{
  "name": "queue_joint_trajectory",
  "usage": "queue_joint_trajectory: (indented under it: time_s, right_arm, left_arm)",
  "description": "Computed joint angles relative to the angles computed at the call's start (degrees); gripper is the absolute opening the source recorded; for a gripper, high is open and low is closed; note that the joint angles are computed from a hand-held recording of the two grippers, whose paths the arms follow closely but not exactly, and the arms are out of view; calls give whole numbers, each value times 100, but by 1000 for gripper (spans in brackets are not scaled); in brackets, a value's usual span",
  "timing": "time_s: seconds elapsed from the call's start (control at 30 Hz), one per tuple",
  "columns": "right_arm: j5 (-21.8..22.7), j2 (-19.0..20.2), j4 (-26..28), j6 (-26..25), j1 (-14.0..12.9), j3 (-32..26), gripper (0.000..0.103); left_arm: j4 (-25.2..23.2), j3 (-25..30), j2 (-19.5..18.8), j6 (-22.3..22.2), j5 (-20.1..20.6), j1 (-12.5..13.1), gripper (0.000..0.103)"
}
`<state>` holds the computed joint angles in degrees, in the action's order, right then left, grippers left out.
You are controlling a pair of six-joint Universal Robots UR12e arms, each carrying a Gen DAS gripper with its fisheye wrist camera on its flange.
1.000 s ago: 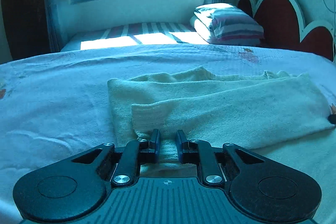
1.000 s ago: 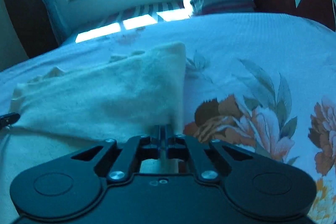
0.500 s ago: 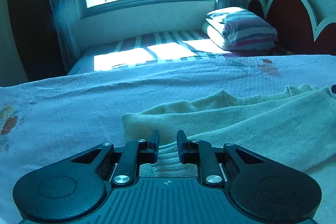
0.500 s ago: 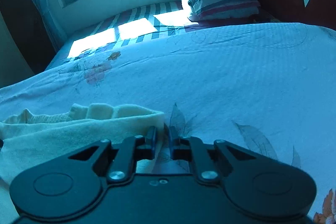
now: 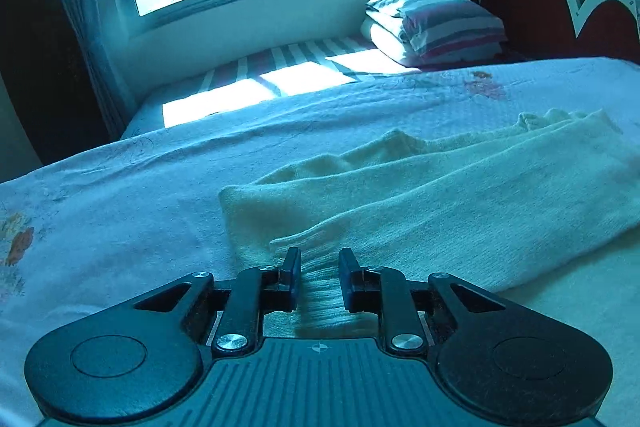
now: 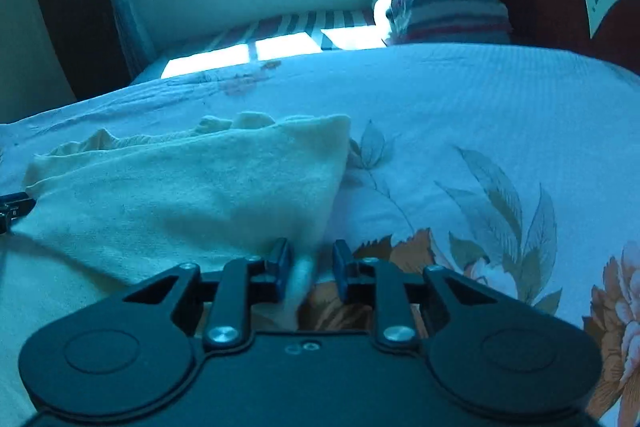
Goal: Fold small clothes
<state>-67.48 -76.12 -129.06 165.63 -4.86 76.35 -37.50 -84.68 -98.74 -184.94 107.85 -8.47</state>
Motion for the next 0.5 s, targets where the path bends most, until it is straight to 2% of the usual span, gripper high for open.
queue_joint_trajectory:
  time_s: [0.03, 0.07, 0.1, 0.13, 0.17, 0.2, 0.27, 0.33, 0.37, 0.4, 0.47, 0.5]
  right_arm:
    - [58, 16, -71, 163, -5, -22, 24]
    - [149, -27, -381, 217, -31, 81, 24]
    - [238, -69, -724, 207, -56, 212, 25]
    - [320, -95, -827, 212, -86, 282, 25]
    - [503, -128, -820, 243, -158, 349, 26]
    - [703, -169, -857, 273, -242, 450, 27]
    - [962, -289, -844, 115, -378, 702, 31]
    - [1198, -418, -538, -113, -532, 944, 36]
    - [1279, -496, -360, -194, -599, 1074, 43]
    - [1306, -569, -179, -265, -651, 1183, 48]
    - [1360, -728, 254, -368, -777, 1392, 48]
    - [1393, -807, 390, -333, -833, 1504, 49]
  left_arm:
    - [120, -79, 99, -59, -39, -6, 31]
    - [198, -166, 208, -133, 115, -62, 64]
    - [225, -254, 310, -223, 312, -124, 84]
    - [343, -417, 462, -301, 617, -230, 99]
    - [320, -551, 612, -345, 797, -311, 99]
    - [57, -657, 791, -461, 850, -368, 99]
    - [-340, -907, 1133, -894, 887, -477, 99]
    - [-881, -1159, 1509, -1596, 629, -533, 98]
    - [-1160, -1311, 1734, -1954, 286, -525, 98]
    - [-1298, -1459, 1924, -2203, -12, -514, 94]
    - [-1622, -1750, 2301, -2758, -595, -494, 60]
    - [-1682, -1874, 2455, -2933, -828, -471, 58]
